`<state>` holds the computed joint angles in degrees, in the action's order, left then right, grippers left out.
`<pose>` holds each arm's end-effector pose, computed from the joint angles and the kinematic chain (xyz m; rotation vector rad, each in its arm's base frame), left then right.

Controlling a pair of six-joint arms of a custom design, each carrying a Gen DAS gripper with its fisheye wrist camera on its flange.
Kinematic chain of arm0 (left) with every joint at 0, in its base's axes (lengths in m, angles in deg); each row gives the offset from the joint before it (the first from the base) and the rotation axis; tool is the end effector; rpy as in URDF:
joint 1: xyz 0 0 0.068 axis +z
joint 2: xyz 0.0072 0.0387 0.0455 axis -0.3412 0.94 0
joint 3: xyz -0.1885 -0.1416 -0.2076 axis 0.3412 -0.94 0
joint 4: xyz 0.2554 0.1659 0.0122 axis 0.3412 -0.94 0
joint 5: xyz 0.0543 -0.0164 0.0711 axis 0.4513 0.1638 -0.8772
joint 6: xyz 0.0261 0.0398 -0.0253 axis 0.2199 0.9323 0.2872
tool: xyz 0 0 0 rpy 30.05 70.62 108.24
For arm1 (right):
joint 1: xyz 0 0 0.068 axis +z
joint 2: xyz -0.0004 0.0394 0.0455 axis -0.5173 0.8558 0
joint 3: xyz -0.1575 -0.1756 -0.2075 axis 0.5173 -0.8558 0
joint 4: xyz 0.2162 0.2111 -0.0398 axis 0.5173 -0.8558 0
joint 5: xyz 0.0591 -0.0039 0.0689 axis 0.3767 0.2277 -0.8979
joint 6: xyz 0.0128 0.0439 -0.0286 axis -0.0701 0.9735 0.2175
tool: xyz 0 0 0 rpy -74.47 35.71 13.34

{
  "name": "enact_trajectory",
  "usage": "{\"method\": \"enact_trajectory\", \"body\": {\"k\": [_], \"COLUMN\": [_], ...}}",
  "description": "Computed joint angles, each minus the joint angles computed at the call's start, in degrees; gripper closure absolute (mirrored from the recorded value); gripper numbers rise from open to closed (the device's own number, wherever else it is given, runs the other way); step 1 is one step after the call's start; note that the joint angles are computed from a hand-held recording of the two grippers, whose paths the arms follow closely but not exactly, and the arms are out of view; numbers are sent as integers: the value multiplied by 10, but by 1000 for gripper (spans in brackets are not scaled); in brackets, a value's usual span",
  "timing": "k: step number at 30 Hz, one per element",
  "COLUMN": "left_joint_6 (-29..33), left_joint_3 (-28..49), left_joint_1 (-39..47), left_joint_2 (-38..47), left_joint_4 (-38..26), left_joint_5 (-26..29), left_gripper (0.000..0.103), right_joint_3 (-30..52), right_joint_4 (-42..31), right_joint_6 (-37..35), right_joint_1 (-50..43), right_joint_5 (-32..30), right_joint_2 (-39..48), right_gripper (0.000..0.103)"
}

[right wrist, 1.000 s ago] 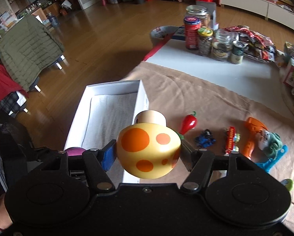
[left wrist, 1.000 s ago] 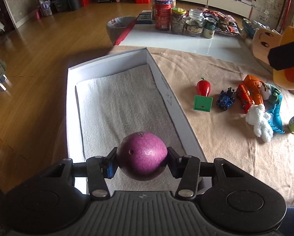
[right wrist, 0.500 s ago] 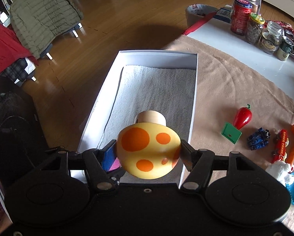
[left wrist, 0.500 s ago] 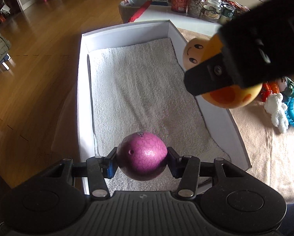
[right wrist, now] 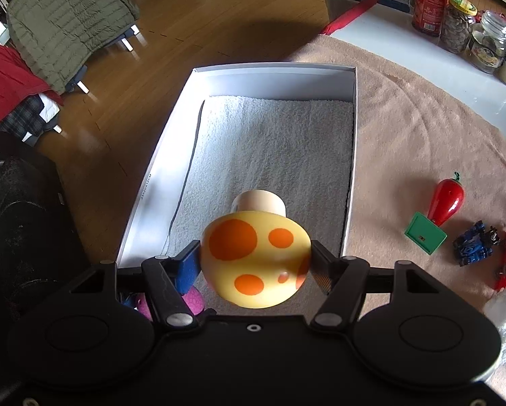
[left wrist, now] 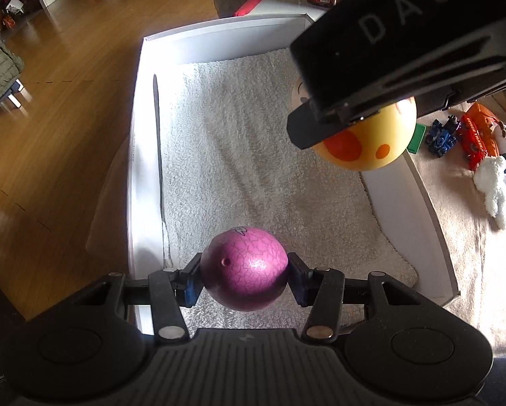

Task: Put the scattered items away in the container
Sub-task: 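Open both tools to drop the pink egg and mushroom into the box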

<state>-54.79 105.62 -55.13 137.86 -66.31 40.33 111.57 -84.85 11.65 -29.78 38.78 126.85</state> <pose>0.2848 -0.1910 0.1688 0.2793 2.7129 0.0437 0.2917 0.0201 0.1996 -0.5529 2.7201 0.4658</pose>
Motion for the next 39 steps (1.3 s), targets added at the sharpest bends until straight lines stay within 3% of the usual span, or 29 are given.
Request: {"method": "enact_trajectory", "body": {"k": [20, 39], "left_joint_6": [-24, -34], "left_joint_3": [1, -1], "left_joint_1": [-36, -48], "left_joint_2": [-47, -53], "left_joint_4": [-38, -43], "left_joint_5": [-28, -36], "left_gripper": [52, 44], "right_joint_3": [-4, 0], "right_joint_4": [1, -14], "right_joint_6": [5, -14], "right_joint_1": [15, -17], "right_joint_5": [-14, -40], "right_joint_2": [-22, -46], "right_gripper": [39, 39]}}
